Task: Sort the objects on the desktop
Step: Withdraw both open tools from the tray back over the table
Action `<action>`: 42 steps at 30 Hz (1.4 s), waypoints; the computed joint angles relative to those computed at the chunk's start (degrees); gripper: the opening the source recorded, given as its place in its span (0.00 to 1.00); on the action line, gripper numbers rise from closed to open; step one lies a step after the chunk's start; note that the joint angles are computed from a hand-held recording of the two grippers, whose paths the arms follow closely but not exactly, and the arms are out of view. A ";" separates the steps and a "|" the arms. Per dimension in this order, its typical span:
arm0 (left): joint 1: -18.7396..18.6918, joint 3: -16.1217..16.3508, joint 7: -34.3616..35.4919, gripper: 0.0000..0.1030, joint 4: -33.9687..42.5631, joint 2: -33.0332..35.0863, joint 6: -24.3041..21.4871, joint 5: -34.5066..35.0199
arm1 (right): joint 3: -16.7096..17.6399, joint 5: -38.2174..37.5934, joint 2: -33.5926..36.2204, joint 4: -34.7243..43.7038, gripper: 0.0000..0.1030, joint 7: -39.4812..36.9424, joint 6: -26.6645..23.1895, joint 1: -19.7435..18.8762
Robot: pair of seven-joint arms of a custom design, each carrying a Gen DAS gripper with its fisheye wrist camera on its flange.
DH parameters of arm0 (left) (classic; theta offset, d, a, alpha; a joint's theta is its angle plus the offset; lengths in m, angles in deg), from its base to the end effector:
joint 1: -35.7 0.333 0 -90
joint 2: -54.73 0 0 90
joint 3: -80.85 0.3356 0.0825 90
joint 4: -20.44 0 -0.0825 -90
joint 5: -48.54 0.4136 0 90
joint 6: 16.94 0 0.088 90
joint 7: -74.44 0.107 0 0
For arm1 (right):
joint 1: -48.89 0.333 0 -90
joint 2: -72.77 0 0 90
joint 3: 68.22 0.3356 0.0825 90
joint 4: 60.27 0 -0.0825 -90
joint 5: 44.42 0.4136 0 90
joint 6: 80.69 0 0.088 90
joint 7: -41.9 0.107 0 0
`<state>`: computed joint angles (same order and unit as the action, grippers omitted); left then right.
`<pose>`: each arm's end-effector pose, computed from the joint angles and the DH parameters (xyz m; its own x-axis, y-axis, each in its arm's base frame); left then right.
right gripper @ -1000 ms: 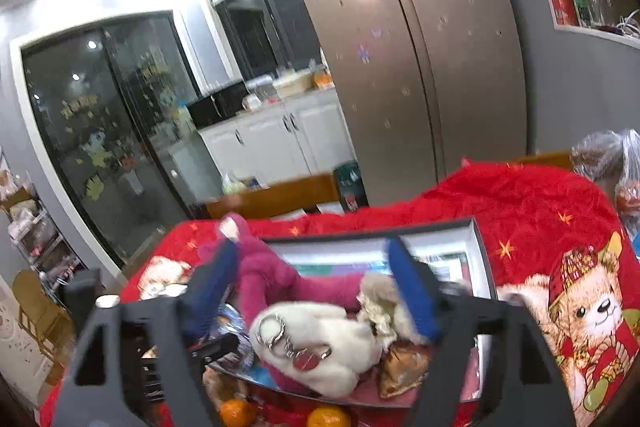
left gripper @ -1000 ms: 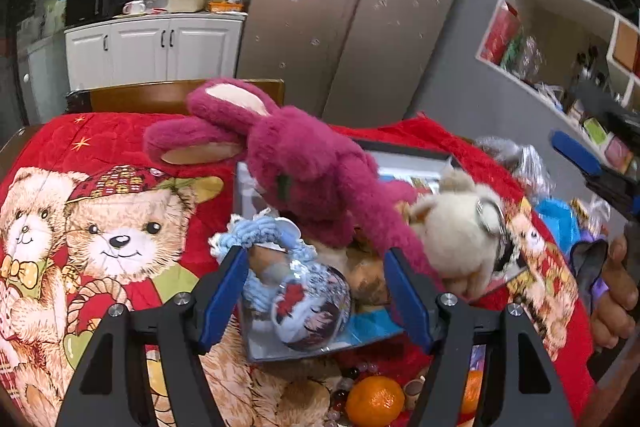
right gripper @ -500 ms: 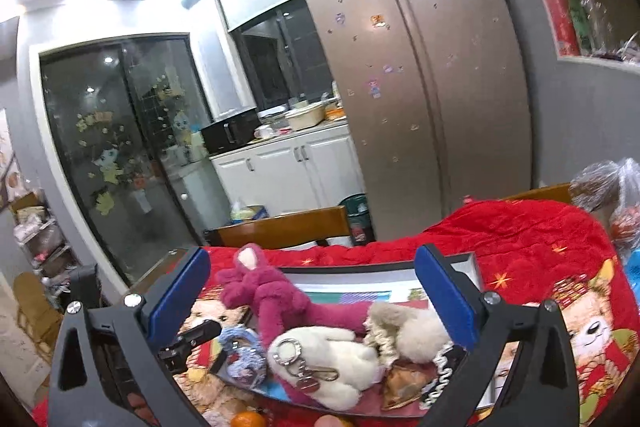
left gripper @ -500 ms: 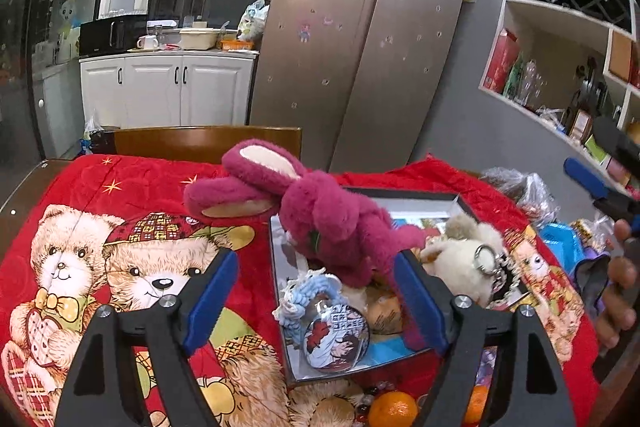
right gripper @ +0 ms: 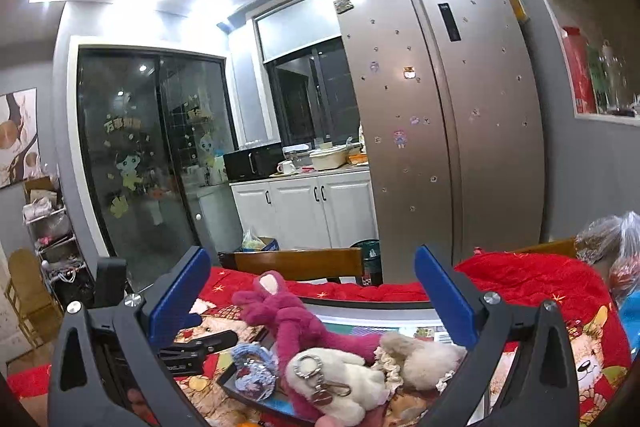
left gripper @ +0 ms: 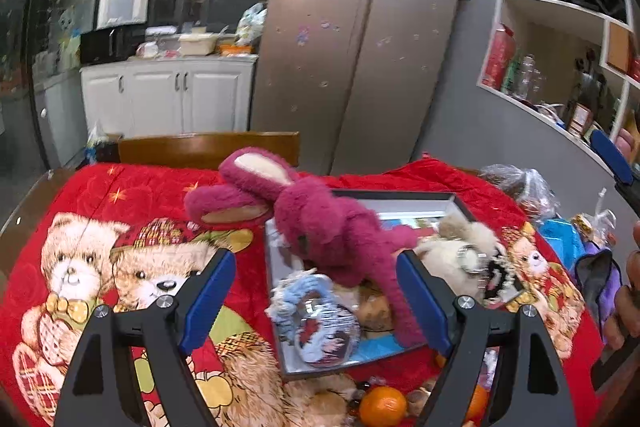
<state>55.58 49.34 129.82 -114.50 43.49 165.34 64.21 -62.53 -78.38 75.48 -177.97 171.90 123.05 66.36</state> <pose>0.5274 -0.1483 0.5150 -0.0213 -0.9835 0.1799 -0.5569 -0.1378 -0.8191 0.5273 0.2993 0.5834 0.5560 -0.8098 -0.1873 -0.2504 0.0517 -0.9668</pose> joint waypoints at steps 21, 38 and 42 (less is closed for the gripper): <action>-14.70 4.52 14.26 0.82 -10.88 -22.28 -3.71 -12.44 | 23.54 38.10 -32.51 -24.33 1.00 -18.25 -10.63 -12.04; -18.55 4.12 5.95 0.82 -24.90 -38.31 -14.23 -18.28 | 17.92 25.91 -40.83 -36.36 1.00 -6.76 -15.80 -2.04; -19.60 3.88 3.63 0.82 -25.87 -37.39 -15.55 -17.66 | 15.90 22.98 -41.02 -38.17 1.00 -4.91 -16.11 -0.37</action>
<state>35.97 53.22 133.45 -140.36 6.10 149.78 46.55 -46.63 -55.40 34.46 -216.14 167.00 106.94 65.99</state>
